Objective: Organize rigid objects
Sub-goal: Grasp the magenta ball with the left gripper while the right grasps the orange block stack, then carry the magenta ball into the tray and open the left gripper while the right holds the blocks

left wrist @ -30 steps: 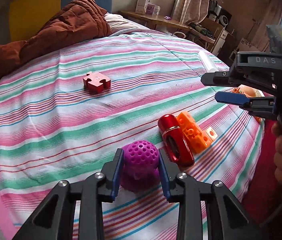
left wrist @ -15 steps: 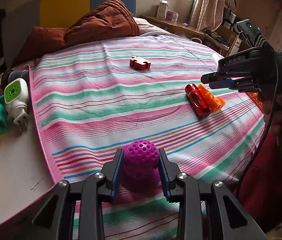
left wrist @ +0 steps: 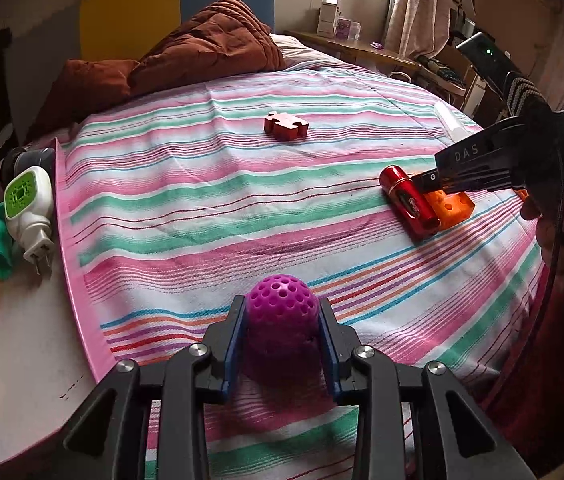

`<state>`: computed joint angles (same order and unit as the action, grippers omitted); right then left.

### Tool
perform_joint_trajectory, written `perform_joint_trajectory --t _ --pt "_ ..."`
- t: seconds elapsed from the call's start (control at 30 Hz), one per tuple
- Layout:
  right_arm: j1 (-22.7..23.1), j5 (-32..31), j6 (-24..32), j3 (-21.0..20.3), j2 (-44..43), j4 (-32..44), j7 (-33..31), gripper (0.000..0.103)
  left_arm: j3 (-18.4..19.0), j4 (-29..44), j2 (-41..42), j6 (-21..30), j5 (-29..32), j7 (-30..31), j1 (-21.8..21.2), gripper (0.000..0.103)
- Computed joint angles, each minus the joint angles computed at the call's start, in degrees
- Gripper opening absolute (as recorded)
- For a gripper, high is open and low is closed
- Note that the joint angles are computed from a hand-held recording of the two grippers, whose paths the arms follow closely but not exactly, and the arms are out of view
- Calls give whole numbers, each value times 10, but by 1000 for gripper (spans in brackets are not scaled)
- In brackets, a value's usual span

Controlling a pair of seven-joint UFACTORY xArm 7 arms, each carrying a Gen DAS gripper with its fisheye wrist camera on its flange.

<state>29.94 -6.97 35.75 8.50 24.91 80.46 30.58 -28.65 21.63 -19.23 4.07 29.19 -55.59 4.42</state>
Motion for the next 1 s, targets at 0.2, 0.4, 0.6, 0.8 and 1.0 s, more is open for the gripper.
perform_joint_trajectory --t 0.2,0.4,0.6,0.8,1.0 --pt "0 8 3 0 8 6 -3 21 -29 -2 -4 -10 23 -16 31 34" --pt "5 -6 4 -4 7 4 1 19 75 -29 -27 -31 -62 45 -76 33" --pt "16 -35 16 -10 11 13 7 19 111 -62 -108 -5 -134 80 -129 33" --pt "30 -71 28 -18 14 20 11 19 144 -116 -247 58 -189 104 -137 33" --pt "28 -77 27 -17 9 15 11 19 213 -174 -386 155 -221 144 -90 33"
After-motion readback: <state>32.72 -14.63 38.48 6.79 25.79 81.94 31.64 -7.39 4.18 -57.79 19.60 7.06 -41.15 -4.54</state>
